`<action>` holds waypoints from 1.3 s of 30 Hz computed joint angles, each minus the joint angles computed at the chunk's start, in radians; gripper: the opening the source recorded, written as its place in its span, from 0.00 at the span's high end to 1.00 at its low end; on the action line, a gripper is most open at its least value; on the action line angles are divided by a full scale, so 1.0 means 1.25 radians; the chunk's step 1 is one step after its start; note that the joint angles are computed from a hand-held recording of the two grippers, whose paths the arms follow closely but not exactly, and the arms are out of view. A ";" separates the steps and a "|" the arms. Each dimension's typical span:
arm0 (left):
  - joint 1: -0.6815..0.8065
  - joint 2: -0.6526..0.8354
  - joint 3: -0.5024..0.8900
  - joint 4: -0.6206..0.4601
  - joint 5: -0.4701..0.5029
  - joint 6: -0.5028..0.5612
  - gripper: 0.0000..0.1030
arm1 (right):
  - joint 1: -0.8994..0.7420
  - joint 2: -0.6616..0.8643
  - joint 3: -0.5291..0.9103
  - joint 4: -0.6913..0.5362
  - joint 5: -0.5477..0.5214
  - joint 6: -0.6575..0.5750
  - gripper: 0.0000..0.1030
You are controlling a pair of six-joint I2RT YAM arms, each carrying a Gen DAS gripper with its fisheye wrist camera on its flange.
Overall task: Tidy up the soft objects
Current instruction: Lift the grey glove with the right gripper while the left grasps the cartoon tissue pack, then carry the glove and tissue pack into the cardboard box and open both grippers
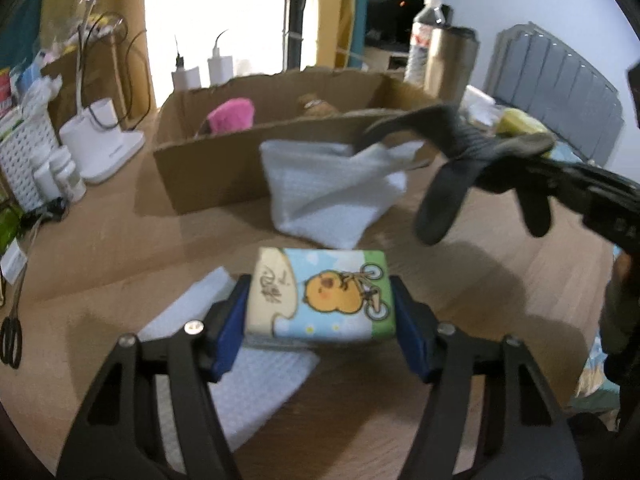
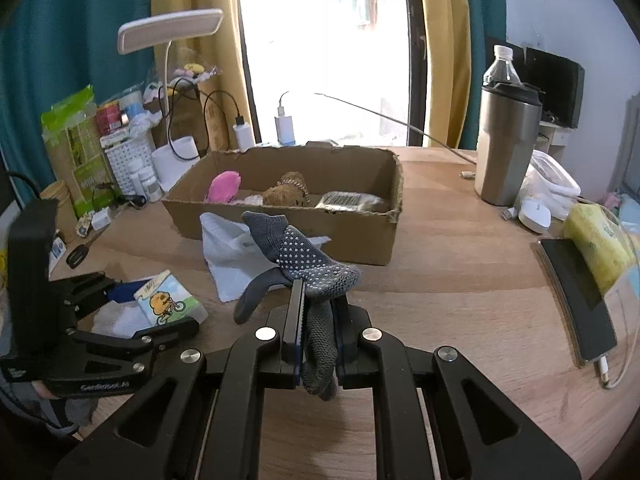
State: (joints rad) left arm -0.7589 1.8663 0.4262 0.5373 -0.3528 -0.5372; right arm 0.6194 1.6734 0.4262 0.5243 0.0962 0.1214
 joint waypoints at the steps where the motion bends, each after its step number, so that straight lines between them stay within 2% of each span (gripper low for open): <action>1: -0.007 -0.009 -0.012 0.017 -0.001 0.003 0.35 | 0.010 -0.003 0.005 -0.011 0.011 0.001 0.88; 10: -0.026 -0.125 -0.115 0.127 -0.004 0.025 0.36 | 0.142 -0.051 0.078 -0.145 0.160 0.011 0.88; 18: 0.001 -0.255 -0.167 0.115 0.004 0.072 0.36 | 0.208 -0.056 0.149 -0.227 0.253 0.036 0.88; 27: 0.050 -0.378 -0.181 0.063 0.032 0.130 0.36 | 0.221 -0.045 0.213 -0.274 0.282 0.033 0.88; 39: 0.159 -0.415 -0.138 0.020 0.115 0.202 0.35 | 0.193 -0.017 0.286 -0.277 0.280 0.012 0.88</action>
State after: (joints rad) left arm -0.5602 1.3476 0.2536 0.5620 -0.2091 -0.2845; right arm 0.8609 1.6517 0.7842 0.1784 0.4466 0.1362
